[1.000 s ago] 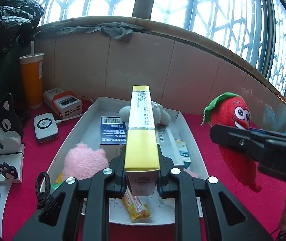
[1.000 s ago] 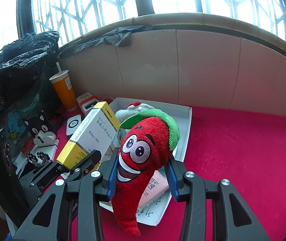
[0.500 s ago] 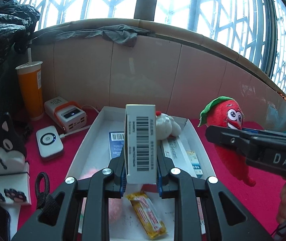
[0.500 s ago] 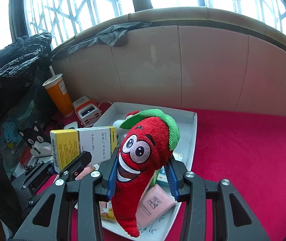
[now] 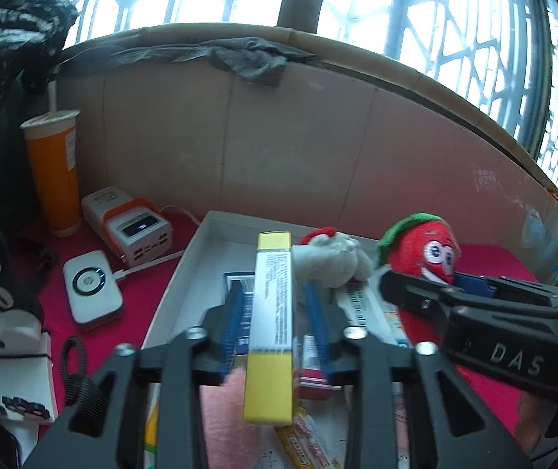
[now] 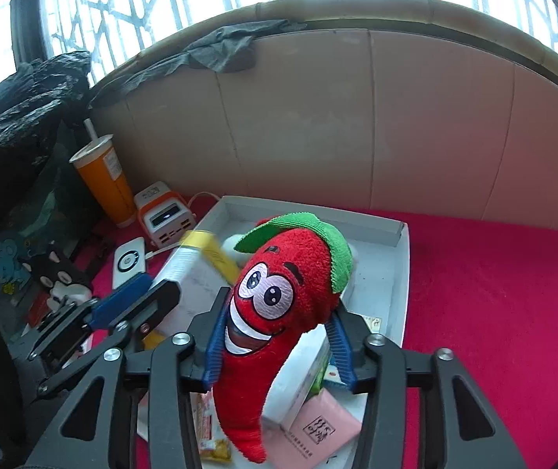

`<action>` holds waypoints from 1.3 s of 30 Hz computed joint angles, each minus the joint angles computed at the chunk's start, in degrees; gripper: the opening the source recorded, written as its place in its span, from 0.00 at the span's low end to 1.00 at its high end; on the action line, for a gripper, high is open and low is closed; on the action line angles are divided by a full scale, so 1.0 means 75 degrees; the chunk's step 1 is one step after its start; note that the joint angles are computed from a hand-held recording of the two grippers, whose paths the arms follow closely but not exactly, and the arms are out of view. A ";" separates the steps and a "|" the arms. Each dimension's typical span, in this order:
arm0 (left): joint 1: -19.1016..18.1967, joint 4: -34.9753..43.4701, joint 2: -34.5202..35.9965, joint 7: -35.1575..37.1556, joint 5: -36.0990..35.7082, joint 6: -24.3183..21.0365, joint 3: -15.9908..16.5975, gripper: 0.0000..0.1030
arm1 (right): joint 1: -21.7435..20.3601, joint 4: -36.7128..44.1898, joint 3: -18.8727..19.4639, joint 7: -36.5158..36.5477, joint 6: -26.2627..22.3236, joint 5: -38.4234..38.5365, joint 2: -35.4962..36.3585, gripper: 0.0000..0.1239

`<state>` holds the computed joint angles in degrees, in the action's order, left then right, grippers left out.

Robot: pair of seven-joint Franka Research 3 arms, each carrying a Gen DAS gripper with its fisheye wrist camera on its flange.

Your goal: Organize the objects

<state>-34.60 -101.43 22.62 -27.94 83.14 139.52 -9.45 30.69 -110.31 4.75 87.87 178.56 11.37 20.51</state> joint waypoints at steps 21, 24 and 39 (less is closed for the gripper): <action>-0.0191 -0.0883 -0.0942 -0.1452 -0.0174 -0.2245 -0.0531 0.93 | -0.1066 -0.0956 0.1388 -0.1426 0.1050 0.0887 -0.0392 0.76; -0.0156 -0.0890 -0.0949 -0.1423 -0.0300 -0.2337 -0.0607 0.93 | 0.0008 -0.1171 0.0259 -0.1240 0.1235 0.0799 -0.0590 0.78; -0.0549 -0.0429 -0.0677 -0.0667 -0.0965 -0.3358 -0.0767 0.94 | 0.0808 -0.2430 -0.0362 -0.2486 0.2911 0.1724 -0.1232 0.79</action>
<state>-38.72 -104.65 17.54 -32.94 75.90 114.33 -15.20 36.75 -128.54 2.03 69.22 200.40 24.30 11.27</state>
